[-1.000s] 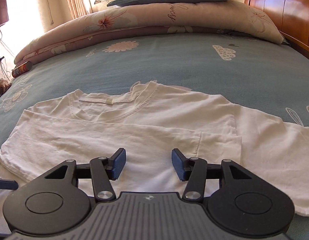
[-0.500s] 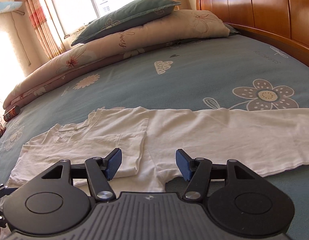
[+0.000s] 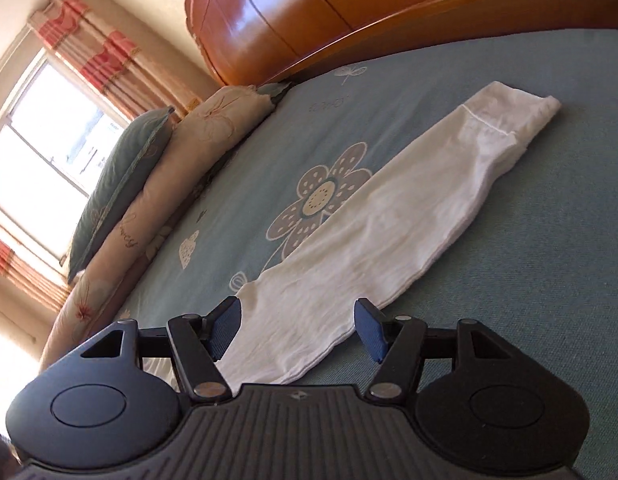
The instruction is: Fold clothes
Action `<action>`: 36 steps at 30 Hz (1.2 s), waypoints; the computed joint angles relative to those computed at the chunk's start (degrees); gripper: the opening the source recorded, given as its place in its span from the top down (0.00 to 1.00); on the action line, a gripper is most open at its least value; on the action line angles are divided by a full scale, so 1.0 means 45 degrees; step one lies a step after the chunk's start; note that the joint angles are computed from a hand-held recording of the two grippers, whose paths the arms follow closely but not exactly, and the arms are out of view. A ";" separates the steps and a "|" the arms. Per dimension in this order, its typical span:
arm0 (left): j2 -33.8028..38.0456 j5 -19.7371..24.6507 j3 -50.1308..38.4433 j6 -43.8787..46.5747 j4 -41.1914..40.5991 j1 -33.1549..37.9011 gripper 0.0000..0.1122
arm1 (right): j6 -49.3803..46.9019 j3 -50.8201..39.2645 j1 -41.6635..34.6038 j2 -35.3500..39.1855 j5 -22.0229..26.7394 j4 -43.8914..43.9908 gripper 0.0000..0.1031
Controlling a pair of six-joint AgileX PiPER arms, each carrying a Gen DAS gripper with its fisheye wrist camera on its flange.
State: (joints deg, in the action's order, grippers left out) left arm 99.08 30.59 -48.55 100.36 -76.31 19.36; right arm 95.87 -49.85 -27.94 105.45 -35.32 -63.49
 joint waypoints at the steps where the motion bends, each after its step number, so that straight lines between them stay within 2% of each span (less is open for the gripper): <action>1: -0.0078 -0.0113 -0.0068 -0.0439 0.0464 -0.0094 0.09 | 0.0094 0.0033 -0.0361 0.0180 -0.0169 0.0319 0.35; 3: -0.0124 -0.0136 -0.0071 -0.0538 0.0634 -0.0155 0.09 | 0.0295 0.0011 -0.0967 0.0496 -0.0392 0.0712 0.34; 6: -0.0099 -0.0398 0.0142 0.0436 -0.0063 -0.0278 0.09 | 0.0524 -0.0272 -0.1558 0.0980 -0.0307 0.1069 0.31; 8: -0.0086 -0.0444 0.0178 0.0662 -0.0269 -0.0301 0.09 | 0.0778 -0.0620 -0.1896 0.1474 -0.0662 0.0988 0.31; 11: 0.0046 -0.0188 0.0010 0.0418 -0.0144 -0.0154 0.09 | 0.0820 -0.1080 -0.2038 0.2024 -0.0995 0.1279 0.31; 15: 0.0190 0.0186 -0.0203 0.0057 0.0032 0.0047 0.09 | 0.0998 -0.1797 -0.1963 0.2521 -0.0889 0.1353 0.31; 23: 0.0190 0.0072 -0.0063 0.0716 -0.0386 -0.0005 0.09 | 0.0574 -0.3402 -0.1484 0.3347 0.0088 0.1708 0.31; 31: 0.0238 0.0010 0.0044 0.1397 -0.0827 0.0002 0.09 | -0.1139 -0.4596 -0.0775 0.3690 0.2001 0.2316 0.32; 34: 0.0236 0.0030 0.0058 0.1475 -0.0859 0.0027 0.09 | -0.2204 -0.4332 -0.0542 0.3336 0.2988 0.2594 0.47; 36: 0.0252 0.0031 0.0055 0.1515 -0.0892 0.0026 0.09 | -0.3033 -0.4075 -0.0404 0.3138 0.3483 0.3336 0.62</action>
State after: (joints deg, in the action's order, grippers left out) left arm 100.21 30.73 -48.31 107.17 -80.32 19.47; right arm 82.22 -68.19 -29.76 119.58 -19.65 -48.48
